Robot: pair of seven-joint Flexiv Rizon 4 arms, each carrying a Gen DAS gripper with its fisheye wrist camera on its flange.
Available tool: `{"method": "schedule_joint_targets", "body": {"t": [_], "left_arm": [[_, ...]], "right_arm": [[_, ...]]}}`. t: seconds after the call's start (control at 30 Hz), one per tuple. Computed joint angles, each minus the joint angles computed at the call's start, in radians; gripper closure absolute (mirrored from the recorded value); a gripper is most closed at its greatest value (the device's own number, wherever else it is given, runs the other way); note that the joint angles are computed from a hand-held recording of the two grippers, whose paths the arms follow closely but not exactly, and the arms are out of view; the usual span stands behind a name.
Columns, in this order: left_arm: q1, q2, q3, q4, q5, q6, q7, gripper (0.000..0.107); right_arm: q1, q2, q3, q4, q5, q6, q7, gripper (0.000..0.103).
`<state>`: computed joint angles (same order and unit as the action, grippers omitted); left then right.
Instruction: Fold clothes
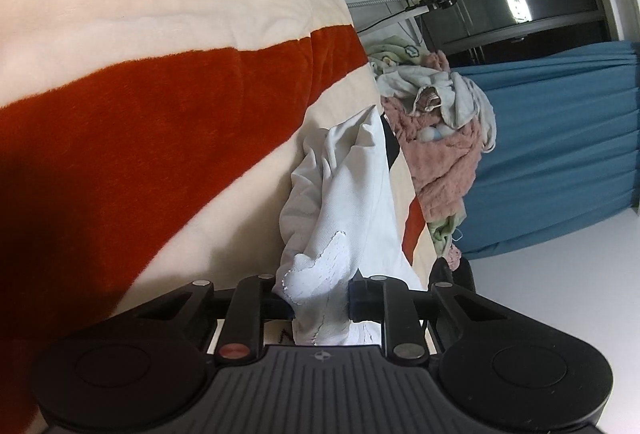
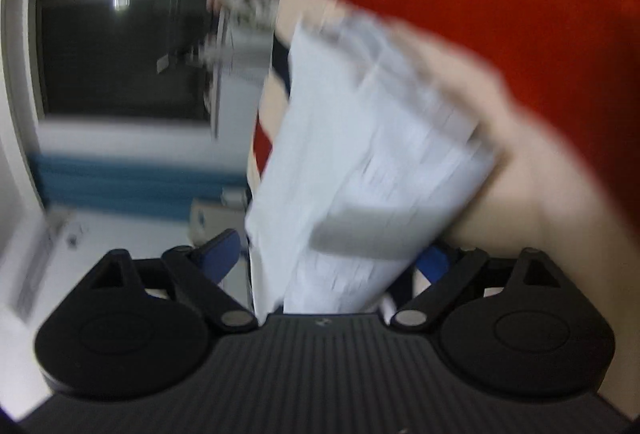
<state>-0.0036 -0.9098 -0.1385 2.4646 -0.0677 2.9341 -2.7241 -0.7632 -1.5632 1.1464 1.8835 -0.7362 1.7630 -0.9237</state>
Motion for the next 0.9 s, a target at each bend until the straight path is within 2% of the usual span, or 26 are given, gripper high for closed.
{"method": "schedule_joint_targets", "body": {"t": [0.03,0.13,0.23,0.27,0.37,0.47,0.67,0.77,0.9], "left_arm": [[-0.002,0.001,0.000,0.000,0.000,-0.002,0.002,0.084],[-0.008,0.002,0.003,0.003,0.000,0.001,0.010,0.085],[-0.011,0.004,0.002,0.005,0.004,-0.001,0.015,0.085],[-0.015,0.007,0.002,0.008,0.002,-0.003,0.020,0.085],[-0.027,0.013,0.003,0.019,0.000,0.010,0.027,0.085],[-0.041,0.019,0.003,0.029,0.009,0.051,0.029,0.086],[-0.072,0.053,-0.005,0.038,0.055,0.112,0.081,0.086],[-0.066,0.060,-0.025,0.046,0.102,0.126,0.074,0.086],[-0.069,0.096,-0.047,0.053,0.165,0.134,0.076,0.086]], "right_arm": [[0.002,0.006,-0.007,-0.004,0.000,-0.005,0.001,0.027],[0.010,0.024,-0.022,-0.015,0.010,-0.030,-0.008,0.042],[0.026,0.062,-0.048,-0.023,0.042,-0.049,-0.030,0.070],[0.025,0.061,-0.046,-0.030,0.051,-0.057,-0.040,0.074],[0.019,0.100,-0.060,-0.009,0.088,-0.031,-0.066,0.080],[0.034,0.198,-0.126,0.051,0.080,0.083,-0.084,0.083],[0.044,0.370,-0.252,0.176,0.056,0.316,-0.116,0.085],[0.028,0.430,-0.278,0.228,0.060,0.383,-0.083,0.085],[-0.027,0.466,-0.285,0.278,0.003,0.470,-0.035,0.085]]}}
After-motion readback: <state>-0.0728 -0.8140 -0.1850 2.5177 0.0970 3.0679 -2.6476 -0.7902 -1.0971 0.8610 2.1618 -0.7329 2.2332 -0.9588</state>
